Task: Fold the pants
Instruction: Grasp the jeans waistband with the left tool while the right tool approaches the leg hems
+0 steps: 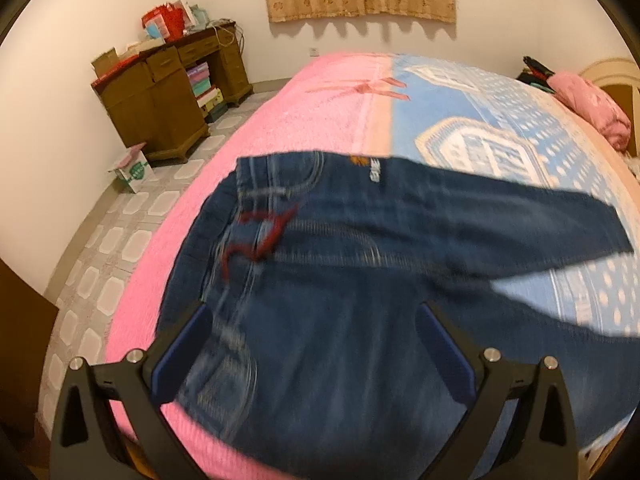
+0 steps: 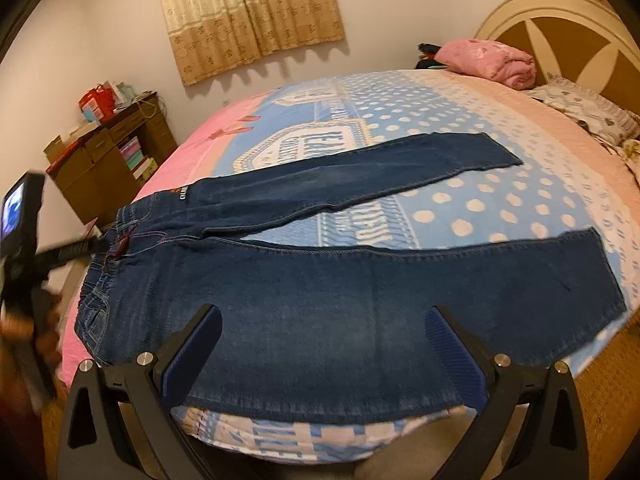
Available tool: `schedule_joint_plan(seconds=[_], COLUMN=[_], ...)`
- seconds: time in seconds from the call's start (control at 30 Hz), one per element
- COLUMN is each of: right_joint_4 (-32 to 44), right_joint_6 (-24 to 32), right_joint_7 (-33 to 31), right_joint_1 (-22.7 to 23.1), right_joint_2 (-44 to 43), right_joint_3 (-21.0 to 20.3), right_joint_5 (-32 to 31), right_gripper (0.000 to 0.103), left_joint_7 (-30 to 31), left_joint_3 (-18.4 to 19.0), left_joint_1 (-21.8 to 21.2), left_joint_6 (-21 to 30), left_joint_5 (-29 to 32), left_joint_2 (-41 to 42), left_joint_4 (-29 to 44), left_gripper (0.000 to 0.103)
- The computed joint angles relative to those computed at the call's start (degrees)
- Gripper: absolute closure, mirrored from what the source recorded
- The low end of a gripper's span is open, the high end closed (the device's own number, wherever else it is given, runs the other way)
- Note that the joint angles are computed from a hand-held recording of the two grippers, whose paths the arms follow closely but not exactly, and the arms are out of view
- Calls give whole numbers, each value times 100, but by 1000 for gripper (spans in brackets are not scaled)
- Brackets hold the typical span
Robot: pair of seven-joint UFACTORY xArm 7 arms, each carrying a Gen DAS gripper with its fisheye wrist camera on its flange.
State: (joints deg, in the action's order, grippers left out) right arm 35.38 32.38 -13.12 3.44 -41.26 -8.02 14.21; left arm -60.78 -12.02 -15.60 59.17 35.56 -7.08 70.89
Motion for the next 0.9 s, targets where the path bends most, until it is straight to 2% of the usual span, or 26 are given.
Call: schedule_joint_plan(seconds=[0.07, 0.17, 0.27, 0.4, 0.53, 0.57, 0.7, 0.73, 0.83, 0.9], right_joint_4=[69, 203, 333, 500, 683, 799, 1813, 2066, 2678, 2831], right_joint_6=[-109, -183, -143, -169, -167, -133, 5, 46, -132, -85], right_joint_7=[-115, -248, -328, -466, -694, -856, -2105, -2269, -2135, -2263], right_joint_1=[103, 187, 227, 241, 285, 345, 838, 798, 655, 599], right_joint_2=[173, 496, 811, 1264, 1585, 1699, 2505, 2711, 3257, 3394], right_joint_3=[-40, -51, -69, -45, -62, -124, -524, -468, -213, -121], right_joint_5=[42, 80, 178, 316, 533, 651, 1660, 1834, 1999, 2404], right_gripper=[1, 1, 1, 1, 1, 1, 1, 1, 1, 1], left_joint_7=[285, 752, 1018, 827, 486, 423, 183, 195, 277, -254], left_joint_3=[206, 450, 654, 882, 1218, 1276, 1426, 1415, 1390, 1541], left_joint_1=[132, 252, 299, 174, -47, -55, -54, -37, 49, 31], left_joint_6=[-248, -342, -209, 139, 1193, 1301, 939, 868, 1343, 1934], left_joint_5=[-197, -671, -1120, -1333, -1400, -1456, -1503, -1548, -1949, -2151], left_joint_2=[309, 862, 1475, 2259, 3382, 3553, 3581, 3651, 4214, 4772], left_joint_4=[271, 828, 1530, 2526, 4187, 4437, 4353, 4399, 5263, 6205], left_gripper=[0, 5, 7, 9, 14, 14, 15, 15, 15, 16])
